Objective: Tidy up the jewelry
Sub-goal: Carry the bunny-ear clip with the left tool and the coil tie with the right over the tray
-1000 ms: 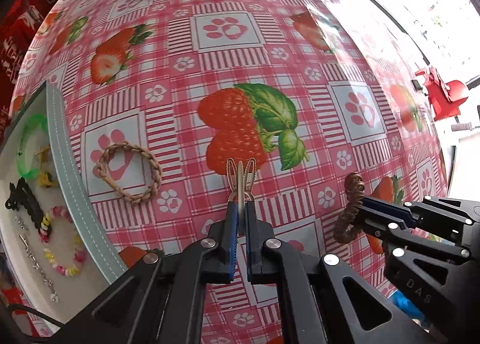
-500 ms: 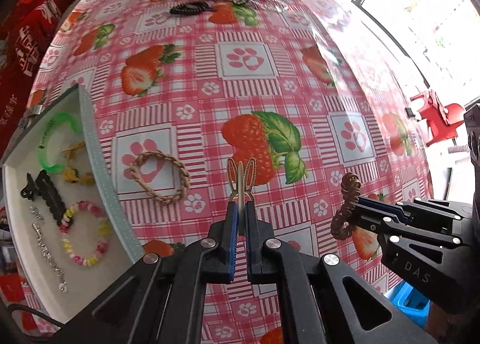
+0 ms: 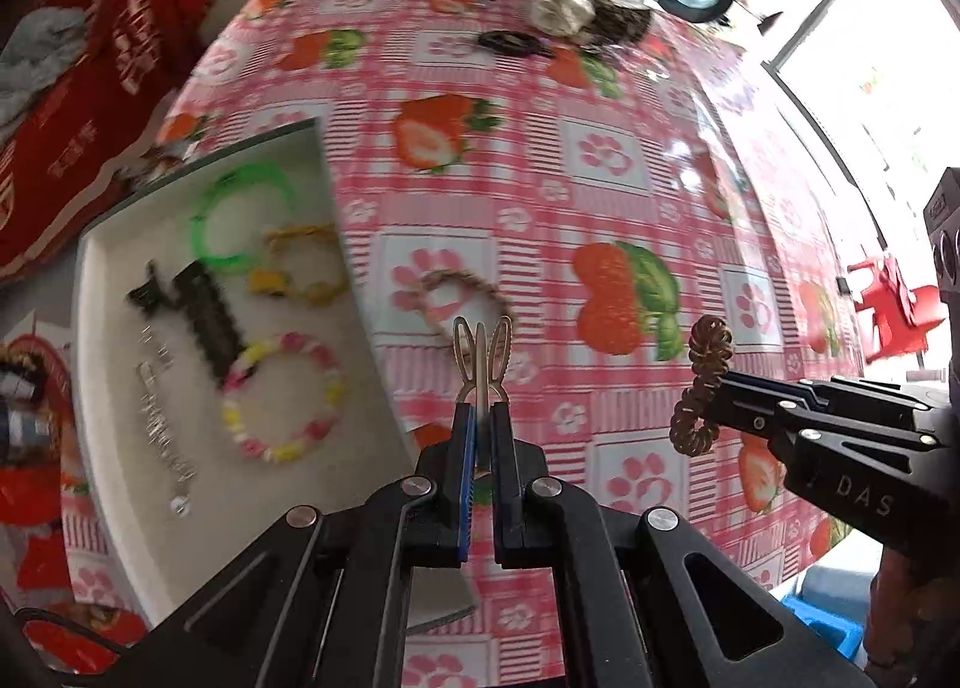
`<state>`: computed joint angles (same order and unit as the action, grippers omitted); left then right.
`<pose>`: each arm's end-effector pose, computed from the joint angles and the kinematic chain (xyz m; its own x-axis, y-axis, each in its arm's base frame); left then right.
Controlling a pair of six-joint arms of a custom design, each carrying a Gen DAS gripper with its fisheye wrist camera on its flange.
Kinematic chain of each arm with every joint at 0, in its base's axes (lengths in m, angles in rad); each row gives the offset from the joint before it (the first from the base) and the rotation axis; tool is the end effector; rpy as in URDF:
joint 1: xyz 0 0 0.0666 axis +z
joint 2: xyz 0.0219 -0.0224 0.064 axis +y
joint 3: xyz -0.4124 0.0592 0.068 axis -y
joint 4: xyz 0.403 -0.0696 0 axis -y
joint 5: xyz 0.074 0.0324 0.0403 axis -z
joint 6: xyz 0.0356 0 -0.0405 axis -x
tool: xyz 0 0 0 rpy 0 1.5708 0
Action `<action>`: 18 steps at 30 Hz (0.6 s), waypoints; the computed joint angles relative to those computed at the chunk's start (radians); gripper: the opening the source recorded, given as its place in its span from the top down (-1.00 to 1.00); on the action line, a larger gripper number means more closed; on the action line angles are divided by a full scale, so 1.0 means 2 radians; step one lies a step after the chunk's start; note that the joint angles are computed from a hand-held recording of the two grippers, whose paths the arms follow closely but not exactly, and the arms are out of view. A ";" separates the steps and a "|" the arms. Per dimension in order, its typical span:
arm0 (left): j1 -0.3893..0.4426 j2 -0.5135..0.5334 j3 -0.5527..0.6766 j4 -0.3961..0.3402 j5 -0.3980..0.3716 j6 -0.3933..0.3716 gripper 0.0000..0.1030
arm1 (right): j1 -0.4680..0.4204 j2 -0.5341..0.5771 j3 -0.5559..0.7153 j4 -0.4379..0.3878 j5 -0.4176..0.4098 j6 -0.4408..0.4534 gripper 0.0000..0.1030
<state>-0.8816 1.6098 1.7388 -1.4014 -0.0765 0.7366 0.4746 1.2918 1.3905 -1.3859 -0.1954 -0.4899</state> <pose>0.3436 -0.4134 0.4872 -0.9576 0.1088 -0.2668 0.1511 0.9781 -0.1434 0.3573 0.1909 0.4809 -0.9872 0.0118 -0.1592 -0.0364 0.9545 0.2961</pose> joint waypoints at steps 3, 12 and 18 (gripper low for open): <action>0.005 -0.022 -0.024 0.000 -0.007 0.017 0.80 | 0.014 0.011 0.014 -0.001 -0.002 0.006 0.78; 0.020 -0.087 -0.099 -0.008 -0.020 0.063 0.80 | 0.064 0.052 0.061 0.002 -0.016 0.022 0.78; 0.025 -0.116 -0.134 -0.013 -0.026 0.086 0.80 | 0.093 0.075 0.082 0.000 -0.023 0.033 0.78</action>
